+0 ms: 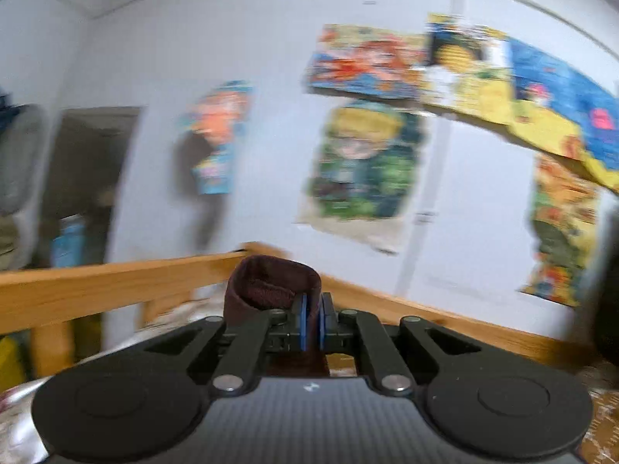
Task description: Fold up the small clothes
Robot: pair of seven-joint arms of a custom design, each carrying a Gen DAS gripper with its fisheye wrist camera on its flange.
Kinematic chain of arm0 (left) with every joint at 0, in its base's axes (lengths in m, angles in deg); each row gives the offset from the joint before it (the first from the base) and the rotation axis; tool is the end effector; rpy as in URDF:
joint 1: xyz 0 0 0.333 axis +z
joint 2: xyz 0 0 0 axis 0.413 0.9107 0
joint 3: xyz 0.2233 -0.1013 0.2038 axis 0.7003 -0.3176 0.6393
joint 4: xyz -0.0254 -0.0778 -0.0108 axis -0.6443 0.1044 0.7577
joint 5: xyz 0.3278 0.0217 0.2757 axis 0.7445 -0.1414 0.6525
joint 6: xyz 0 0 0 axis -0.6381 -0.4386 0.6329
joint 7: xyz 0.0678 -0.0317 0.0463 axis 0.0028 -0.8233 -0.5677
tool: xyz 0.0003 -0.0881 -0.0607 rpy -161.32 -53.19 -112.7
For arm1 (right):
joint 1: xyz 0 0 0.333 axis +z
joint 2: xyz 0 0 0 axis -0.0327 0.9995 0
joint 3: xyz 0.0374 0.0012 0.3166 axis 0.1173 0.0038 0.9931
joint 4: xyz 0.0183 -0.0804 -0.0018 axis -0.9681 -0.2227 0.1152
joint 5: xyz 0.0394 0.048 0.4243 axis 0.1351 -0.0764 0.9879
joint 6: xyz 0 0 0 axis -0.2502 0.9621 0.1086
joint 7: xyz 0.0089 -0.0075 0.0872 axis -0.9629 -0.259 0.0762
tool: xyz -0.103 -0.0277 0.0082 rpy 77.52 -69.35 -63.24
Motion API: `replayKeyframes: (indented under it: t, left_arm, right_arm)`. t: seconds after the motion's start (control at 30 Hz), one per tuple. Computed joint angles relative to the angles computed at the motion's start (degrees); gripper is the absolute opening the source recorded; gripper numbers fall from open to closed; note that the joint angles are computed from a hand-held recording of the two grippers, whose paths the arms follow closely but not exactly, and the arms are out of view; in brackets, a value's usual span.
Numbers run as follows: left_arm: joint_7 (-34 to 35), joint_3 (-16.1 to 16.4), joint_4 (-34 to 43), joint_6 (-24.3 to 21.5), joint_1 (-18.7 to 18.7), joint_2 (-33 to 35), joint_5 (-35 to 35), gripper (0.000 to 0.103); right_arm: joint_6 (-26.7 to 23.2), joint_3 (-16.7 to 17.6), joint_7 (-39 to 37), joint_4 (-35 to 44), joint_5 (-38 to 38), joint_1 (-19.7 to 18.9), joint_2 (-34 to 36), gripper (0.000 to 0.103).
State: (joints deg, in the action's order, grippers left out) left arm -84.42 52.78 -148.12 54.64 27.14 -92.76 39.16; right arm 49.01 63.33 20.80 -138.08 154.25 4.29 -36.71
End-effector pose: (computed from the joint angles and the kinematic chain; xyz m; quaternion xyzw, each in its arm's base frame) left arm 0.3827 -0.1964 0.6166 -0.6934 0.2567 -0.3853 0.5520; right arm 0.4550 -0.0746 0.4984 -0.7395 0.4241 -0.1494 0.5010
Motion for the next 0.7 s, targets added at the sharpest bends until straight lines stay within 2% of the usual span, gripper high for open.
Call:
replayKeyframes:
  t: [0.17, 0.23, 0.33, 0.5, 0.7]
  left_arm:
    - [1.5, 1.2, 5.9, 12.4, 0.0, 7.4, 9.2, 0.006]
    - [4.7, 3.3, 8.3, 18.7, -1.5, 11.5, 10.4, 0.006]
    - [7.9, 4.5, 11.9, 26.2, -3.2, 17.9, 12.0, 0.006]
    - [10.9, 5.3, 16.1, 31.6, -7.2, 26.1, 15.5, 0.006]
    - [16.8, 7.6, 18.0, 36.2, -12.4, 32.2, 13.9, 0.006]
  right_arm:
    - [-0.1, -0.8, -1.1, 0.1, 0.9, -0.4, -0.1, 0.102]
    - [0.3, -0.9, -1.1, 0.4, 1.7, -0.6, 0.1, 0.102]
    - [1.1, -1.1, -1.1, 1.1, 3.4, -0.8, 0.8, 0.102]
    - [2.3, -1.1, -1.3, 2.5, 5.8, -1.7, 2.4, 0.102]
    - [3.5, -0.9, -2.3, 3.7, 8.3, -2.8, 4.0, 0.102]
